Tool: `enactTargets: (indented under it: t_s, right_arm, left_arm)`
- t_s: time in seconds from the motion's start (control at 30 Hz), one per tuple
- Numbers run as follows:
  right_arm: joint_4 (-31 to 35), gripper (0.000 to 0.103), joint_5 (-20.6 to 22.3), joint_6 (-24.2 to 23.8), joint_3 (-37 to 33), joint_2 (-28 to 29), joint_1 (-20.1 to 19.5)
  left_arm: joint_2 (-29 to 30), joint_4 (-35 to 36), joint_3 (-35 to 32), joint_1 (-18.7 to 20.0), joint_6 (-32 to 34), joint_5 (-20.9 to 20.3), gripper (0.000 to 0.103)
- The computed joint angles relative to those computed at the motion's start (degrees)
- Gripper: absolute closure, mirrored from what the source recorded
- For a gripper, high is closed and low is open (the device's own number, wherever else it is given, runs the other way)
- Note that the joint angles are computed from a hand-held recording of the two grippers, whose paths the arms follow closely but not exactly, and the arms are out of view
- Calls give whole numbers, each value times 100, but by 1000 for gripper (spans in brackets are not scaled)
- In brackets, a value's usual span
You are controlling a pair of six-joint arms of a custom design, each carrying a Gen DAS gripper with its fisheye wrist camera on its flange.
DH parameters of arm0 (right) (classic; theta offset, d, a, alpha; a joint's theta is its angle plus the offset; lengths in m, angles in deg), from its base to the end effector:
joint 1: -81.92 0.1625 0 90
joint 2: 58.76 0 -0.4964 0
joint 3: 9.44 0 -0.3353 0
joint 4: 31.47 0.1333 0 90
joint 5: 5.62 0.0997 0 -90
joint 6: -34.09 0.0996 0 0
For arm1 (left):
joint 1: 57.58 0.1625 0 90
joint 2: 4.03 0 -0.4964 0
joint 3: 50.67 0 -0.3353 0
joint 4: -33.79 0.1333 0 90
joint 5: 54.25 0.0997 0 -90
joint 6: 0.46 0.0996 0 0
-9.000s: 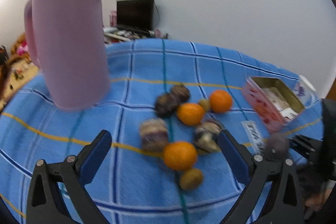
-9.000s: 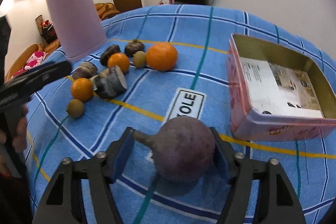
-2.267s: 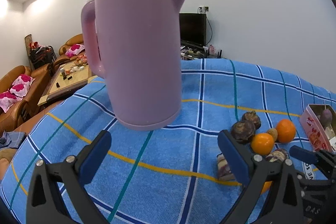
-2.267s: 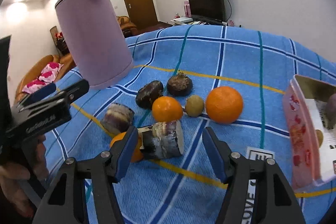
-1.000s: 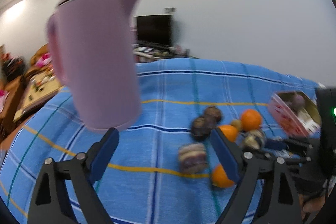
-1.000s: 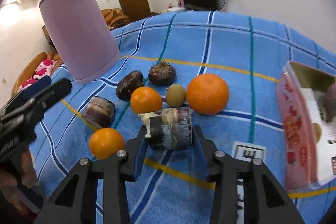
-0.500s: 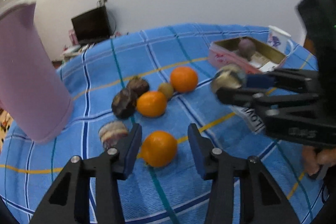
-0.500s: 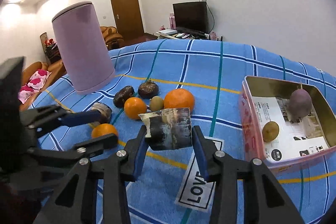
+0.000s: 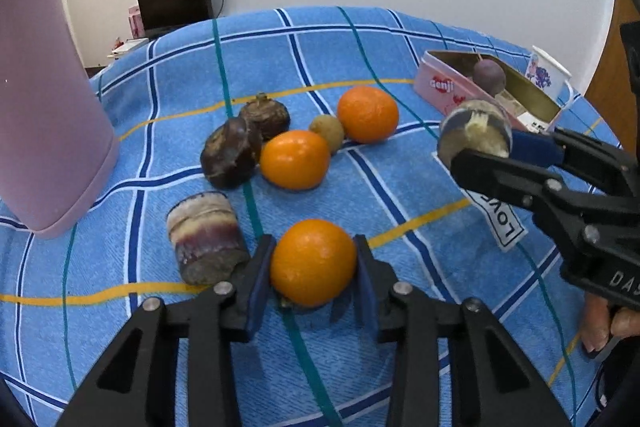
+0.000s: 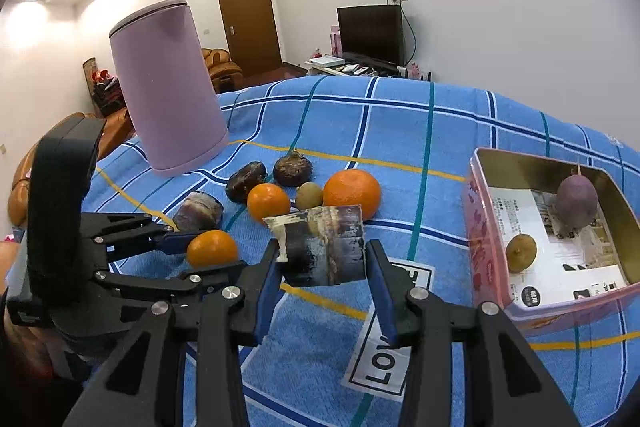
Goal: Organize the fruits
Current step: 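Grasp an orange with the left gripper while the right gripper holds the cylinder, then carry the orange and cylinder into the tin and open both grippers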
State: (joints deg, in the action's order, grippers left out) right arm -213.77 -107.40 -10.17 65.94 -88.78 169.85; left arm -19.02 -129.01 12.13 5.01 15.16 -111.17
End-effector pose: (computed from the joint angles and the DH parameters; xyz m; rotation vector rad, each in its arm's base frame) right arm 0.0838 -0.8083 0.1785 0.7934 -2.3671 0.8944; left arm -0.2156 -0.8235 0.0089 0.7765 2.4257 -0.6377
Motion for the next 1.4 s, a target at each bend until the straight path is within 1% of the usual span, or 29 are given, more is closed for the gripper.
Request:
enactTargets:
  t_s: [0.1,0.23,0.33,0.4,0.47,0.6,0.73,0.83,1.0,1.17,1.3,1.4]
  right_arm:
    - [-146,60,11,-54,13,13,-2]
    - [-323,60,145,-101,56,-17,-28]
    - [-430,60,236,-156,77,-42,-45]
    - [-568,60,234,-227,94,-46,-42]
    - [-749,60,241,-292,112,-57,-42]
    - [-1025,60,245,-385,107,-84,-69]
    - [-1276,60,227,-519,124,-129,-131]
    - [-1423,60,201,-623,133,-182,-198]
    - [-1452,60,153,-565,24,-292,-344]
    - [-1480,60,57,-483,-185,-373,-486]
    - [-1469,60,16,-419,-331,-428,-584]
    - [-1434,60,-55,-419,-482,-425,-645]
  left_arm:
    - [-10,-128,30,4,34,-19,64]
    - [-52,-774,230,-13,143,-79,64]
    - [35,-1392,273,-88,175,170,64]
    - [153,-1644,197,-167,249,471,64]
    - [253,-1849,125,-230,341,637,64]
    - [324,-2082,83,-300,247,630,64]
    - [452,-2242,-76,-391,289,694,64]
    - [558,-2237,-252,-465,318,691,64]
    - [811,-2109,-689,-600,344,635,64]
    - [1183,-1643,-1390,-712,315,614,64]
    - [1456,-1281,-1917,-791,236,520,64]
    - [1721,-969,-2444,-853,256,502,64]
